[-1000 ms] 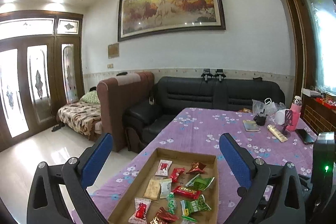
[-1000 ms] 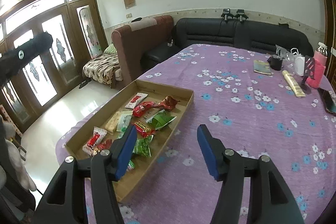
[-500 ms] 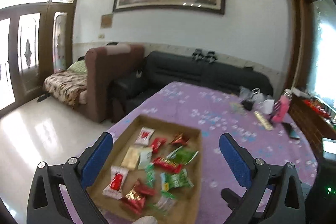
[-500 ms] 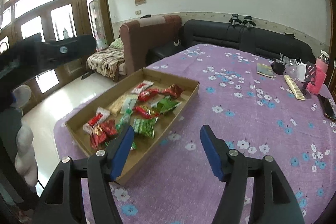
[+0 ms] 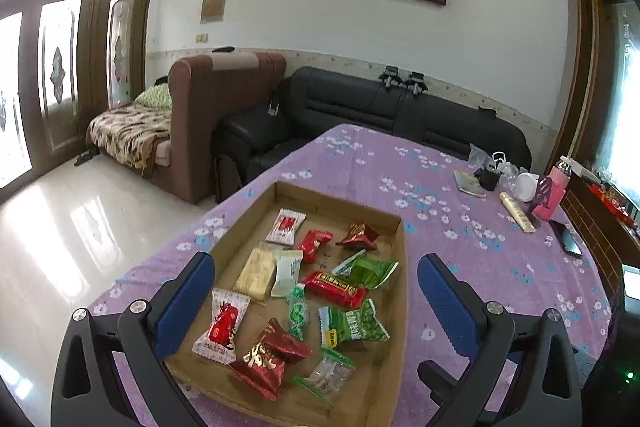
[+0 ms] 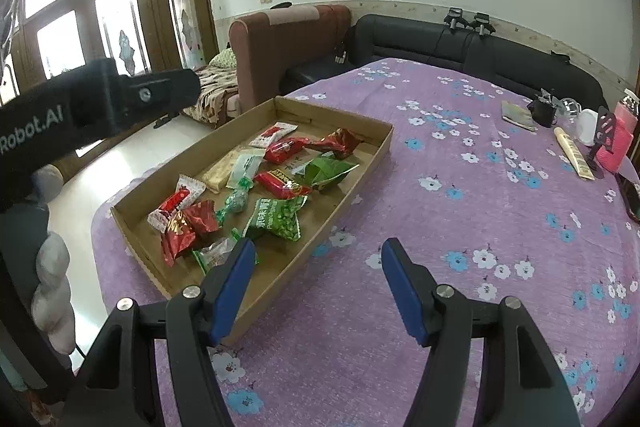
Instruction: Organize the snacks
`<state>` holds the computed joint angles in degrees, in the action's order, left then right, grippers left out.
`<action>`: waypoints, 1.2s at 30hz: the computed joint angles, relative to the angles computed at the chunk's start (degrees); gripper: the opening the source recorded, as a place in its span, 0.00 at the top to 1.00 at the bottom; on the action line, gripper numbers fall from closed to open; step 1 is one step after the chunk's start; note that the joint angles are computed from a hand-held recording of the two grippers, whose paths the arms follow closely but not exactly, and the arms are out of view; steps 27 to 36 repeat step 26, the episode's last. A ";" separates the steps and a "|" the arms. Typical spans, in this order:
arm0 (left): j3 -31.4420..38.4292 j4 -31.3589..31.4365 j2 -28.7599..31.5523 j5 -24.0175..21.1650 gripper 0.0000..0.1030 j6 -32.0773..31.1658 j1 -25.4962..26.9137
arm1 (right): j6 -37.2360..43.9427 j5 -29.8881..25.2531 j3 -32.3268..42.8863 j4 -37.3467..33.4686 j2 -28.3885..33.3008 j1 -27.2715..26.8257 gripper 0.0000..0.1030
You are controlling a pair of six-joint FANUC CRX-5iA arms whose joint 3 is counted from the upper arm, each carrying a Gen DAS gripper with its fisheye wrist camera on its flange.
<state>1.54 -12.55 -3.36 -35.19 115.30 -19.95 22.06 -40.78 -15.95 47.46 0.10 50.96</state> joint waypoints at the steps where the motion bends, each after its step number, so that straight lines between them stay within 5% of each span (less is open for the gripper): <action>1: -0.20 0.42 0.01 -0.05 0.01 -0.25 0.29 | 0.58 -0.22 0.56 -0.51 0.46 0.08 0.37; 36: -1.19 7.23 2.14 -0.71 0.00 -5.07 3.69 | 6.60 -0.39 4.95 -5.38 4.07 0.85 0.36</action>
